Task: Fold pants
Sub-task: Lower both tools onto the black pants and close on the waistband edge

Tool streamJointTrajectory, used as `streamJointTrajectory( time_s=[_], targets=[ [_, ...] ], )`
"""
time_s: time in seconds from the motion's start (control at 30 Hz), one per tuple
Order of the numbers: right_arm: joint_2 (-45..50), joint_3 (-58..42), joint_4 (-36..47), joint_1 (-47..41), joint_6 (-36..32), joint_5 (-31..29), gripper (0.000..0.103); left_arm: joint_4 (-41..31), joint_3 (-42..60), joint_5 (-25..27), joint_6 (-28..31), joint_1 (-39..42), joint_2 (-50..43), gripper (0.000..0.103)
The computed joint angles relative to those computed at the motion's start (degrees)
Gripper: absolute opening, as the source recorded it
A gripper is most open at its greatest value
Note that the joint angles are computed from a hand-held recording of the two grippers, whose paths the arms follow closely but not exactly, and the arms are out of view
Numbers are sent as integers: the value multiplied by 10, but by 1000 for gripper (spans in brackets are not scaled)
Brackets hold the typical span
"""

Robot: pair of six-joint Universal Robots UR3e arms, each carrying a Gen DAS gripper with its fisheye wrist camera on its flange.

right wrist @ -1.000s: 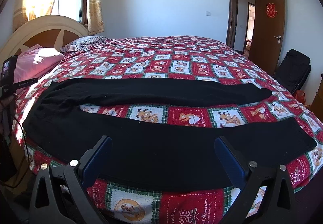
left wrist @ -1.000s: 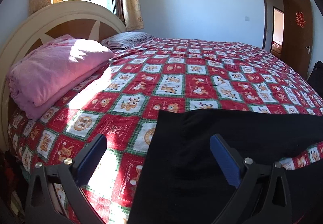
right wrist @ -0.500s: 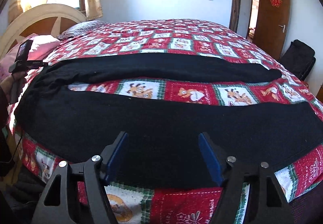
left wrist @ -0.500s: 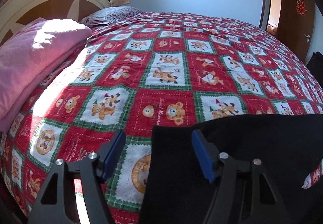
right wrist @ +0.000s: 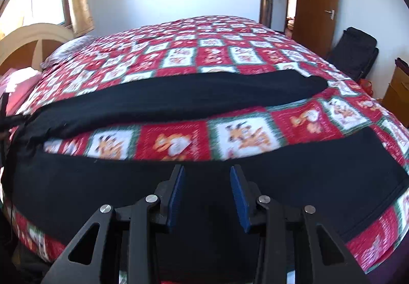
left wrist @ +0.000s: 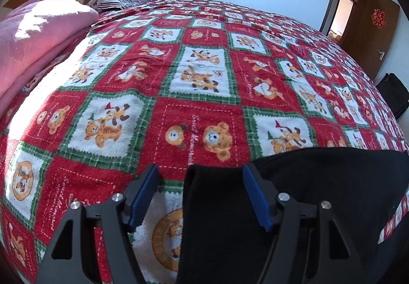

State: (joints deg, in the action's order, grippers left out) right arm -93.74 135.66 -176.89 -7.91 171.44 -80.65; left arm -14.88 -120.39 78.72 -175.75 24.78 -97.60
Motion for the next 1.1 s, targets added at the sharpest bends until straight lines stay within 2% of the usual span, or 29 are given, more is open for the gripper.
streamJointTrajectory(
  time_s=[0.03, 0.1, 0.23, 0.37, 0.47, 0.5, 0.53, 0.73, 0.83, 0.9, 1.07, 1.1],
  targets=[
    [1, -10, 4, -7, -1, -3, 39, 5, -3, -5, 6, 1, 1, 60],
    [5, -32, 17, -17, -2, -8, 39, 14, -4, -7, 6, -1, -1, 55],
    [19, -72, 37, -42, -10, -6, 39, 18, 5, 5, -1, -9, -14, 55],
    [51, -117, 41, -63, -20, -13, 39, 17, -6, -17, 11, 3, -5, 52],
    [82, -172, 73, -93, -22, -8, 39, 37, -27, -48, 18, 18, 5, 31],
    [96, -197, 90, -104, -21, -5, 39, 46, -36, -67, 19, 27, 8, 18],
    [110, -227, 113, -118, -19, 2, 39, 51, -39, -75, 18, 30, 9, 16],
    [240, -449, 236, -175, 11, 26, 39, 42, -26, -85, 15, 32, -4, 15],
    [326, -599, 346, -182, 19, 36, 41, 37, -25, -92, 16, 34, -5, 16],
    [384, -698, 410, -179, 18, 37, 53, 37, -26, -91, 15, 34, -4, 17],
    [513, -901, 486, -155, 10, 20, 55, 37, -24, -78, 8, 32, -7, 28],
    [543, -950, 509, -150, 6, 22, 55, 33, -22, -76, 5, 32, -7, 34]
  ],
)
